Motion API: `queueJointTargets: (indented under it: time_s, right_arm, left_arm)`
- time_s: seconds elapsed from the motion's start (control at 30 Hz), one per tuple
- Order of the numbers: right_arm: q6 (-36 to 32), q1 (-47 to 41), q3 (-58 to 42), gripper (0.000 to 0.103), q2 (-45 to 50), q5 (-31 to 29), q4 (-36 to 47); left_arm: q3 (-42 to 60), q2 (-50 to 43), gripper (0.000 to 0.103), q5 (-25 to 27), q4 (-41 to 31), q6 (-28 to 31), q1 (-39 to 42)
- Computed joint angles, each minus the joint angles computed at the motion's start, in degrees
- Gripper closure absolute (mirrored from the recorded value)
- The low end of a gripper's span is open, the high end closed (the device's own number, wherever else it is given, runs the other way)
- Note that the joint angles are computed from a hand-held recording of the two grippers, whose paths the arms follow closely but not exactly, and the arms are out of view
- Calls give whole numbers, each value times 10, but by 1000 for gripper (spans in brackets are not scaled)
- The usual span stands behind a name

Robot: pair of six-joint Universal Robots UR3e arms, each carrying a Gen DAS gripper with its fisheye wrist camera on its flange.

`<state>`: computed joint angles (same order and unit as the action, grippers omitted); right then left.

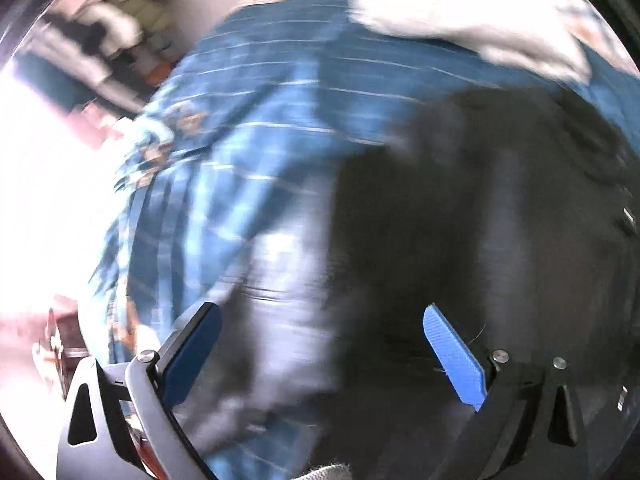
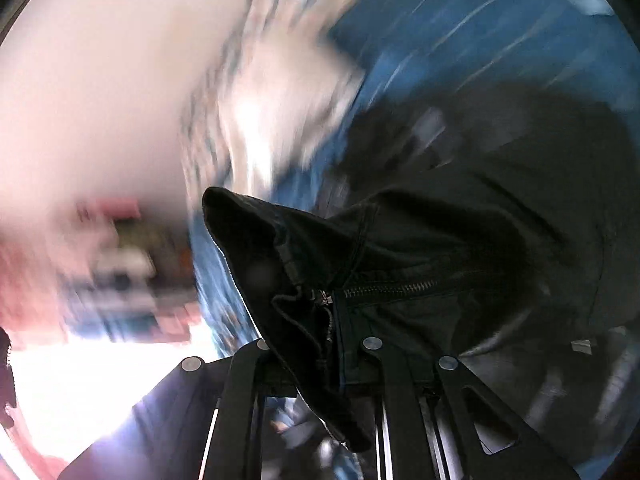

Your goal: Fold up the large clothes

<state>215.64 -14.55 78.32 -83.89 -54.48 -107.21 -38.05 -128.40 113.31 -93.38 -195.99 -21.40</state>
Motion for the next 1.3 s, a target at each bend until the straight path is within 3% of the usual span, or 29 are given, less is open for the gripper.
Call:
queueJointTargets:
  time_s: [0.03, 0.13, 0.17, 0.2, 0.23, 0.27, 0.3, 0.33, 0.47, 0.7, 0.8, 0.83, 0.9, 0.97, 1.0, 1.03, 1.13, 1.27, 1.3]
  right_arm:
    - [3, 49, -24, 91, 60, -15, -27]
    - [13, 155, -176, 90, 234, -80, 16]
    - [8, 171, -226, 86, 280, -95, 32]
    - [6, 184, -253, 74, 308, -103, 35]
    - [6, 188, -256, 55, 320, -92, 17]
    - [14, 184, -234, 47, 313, -69, -17]
    - [22, 178, -195, 31, 291, -45, -55]
    - [25, 174, -163, 26, 265, -35, -74]
    - [21, 156, -71, 23, 146, -45, -70]
    - [-61, 97, 63, 23, -22, -86, 93]
    - [-49, 96, 132, 23, -59, -93, 91]
    - [-39, 97, 162, 23, -76, -93, 81]
    - [-15, 107, 187, 23, -84, -99, 60]
    - [7, 121, 200, 23, -83, -99, 37]
    - [21, 132, 200, 23, -81, -106, 29]
    - [31, 140, 205, 23, -80, -107, 16]
    - [47, 163, 190, 23, -76, -112, 17]
    - [65, 182, 187, 23, -74, -108, 10]
    - [68, 185, 189, 23, -76, -105, 10]
  left_arm:
    - [-44, 27, 0, 7, 24, 6, 17]
    - [-170, 104, 0, 25, 84, 31, 80]
    - [-194, 120, 0, 24, 92, 37, 96]
    - [-229, 144, 0, 21, 101, 47, 120]
    - [-249, 161, 0, 17, 100, 51, 135]
    - [-271, 181, 0, 11, 99, 56, 154]
    - [-307, 217, 0, -3, 97, 62, 182]
    - [-329, 242, 0, -13, 91, 63, 201]
    - [-457, 397, 0, -96, 35, 64, 326]
    - [-735, 681, 1, -320, -90, 112, 643]
    - [-846, 756, 10, -381, -103, 120, 750]
    - [-873, 774, 20, -399, -102, 121, 777]
    - [-915, 778, 35, -392, -37, 62, 774]
    - [-912, 761, 62, -367, 44, -2, 734]
    - [-896, 740, 84, -345, 87, -30, 703]
    - [-882, 724, 89, -332, 120, -45, 682]
    - [-833, 669, 93, -330, 228, -47, 642]
    - [-793, 590, 92, -415, 296, -1, 672]
    - [-784, 565, 87, -433, 293, 28, 698]
